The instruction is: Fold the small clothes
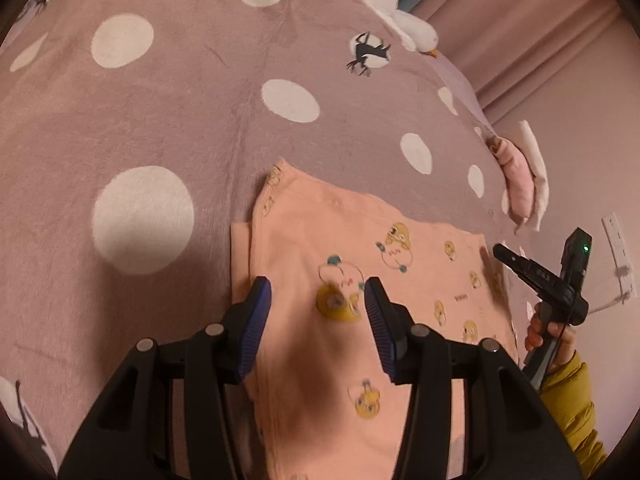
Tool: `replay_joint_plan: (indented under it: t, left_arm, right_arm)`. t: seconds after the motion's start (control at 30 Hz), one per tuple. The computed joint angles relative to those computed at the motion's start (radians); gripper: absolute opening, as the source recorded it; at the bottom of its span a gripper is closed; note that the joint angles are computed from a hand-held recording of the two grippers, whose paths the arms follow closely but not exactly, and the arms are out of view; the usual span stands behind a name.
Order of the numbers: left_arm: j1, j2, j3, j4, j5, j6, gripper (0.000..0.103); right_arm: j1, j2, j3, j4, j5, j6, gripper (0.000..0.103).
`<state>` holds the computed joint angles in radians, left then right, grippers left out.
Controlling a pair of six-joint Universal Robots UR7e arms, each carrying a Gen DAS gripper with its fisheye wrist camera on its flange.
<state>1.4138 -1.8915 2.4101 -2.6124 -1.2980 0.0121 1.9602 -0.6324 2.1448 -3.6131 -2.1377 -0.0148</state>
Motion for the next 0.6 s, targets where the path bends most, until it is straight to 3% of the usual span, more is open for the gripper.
replay_joint_plan:
  t: [0.1,0.27,0.33,0.4,0.6]
  left_arm:
    - [-0.029,-0.073,0.037,0.014,-0.038,0.021,0.048]
    - [-0.155,-0.209,0.129,0.073,0.047,0.011,0.048]
    - [-0.208,-0.271,0.171,0.129,0.095,-0.001,0.047]
    - [-0.216,-0.317,0.202,0.162,0.102,0.0,0.047]
    - [-0.148,-0.438,0.275,0.266,0.068,-0.012,0.047]
  right_arm:
    - [0.009,-0.043,0.095,-0.059,0.071,-0.048,0.014]
    - [0.036,-0.077,0.206,-0.107,0.175,-0.101,0.014]
    - [0.047,-0.059,0.218,-0.103,0.177,-0.109,0.014]
    - [0.06,-0.051,0.237,-0.094,0.171,-0.111,0.014]
    - [0.088,0.014,0.279,-0.108,0.077,-0.088,0.014]
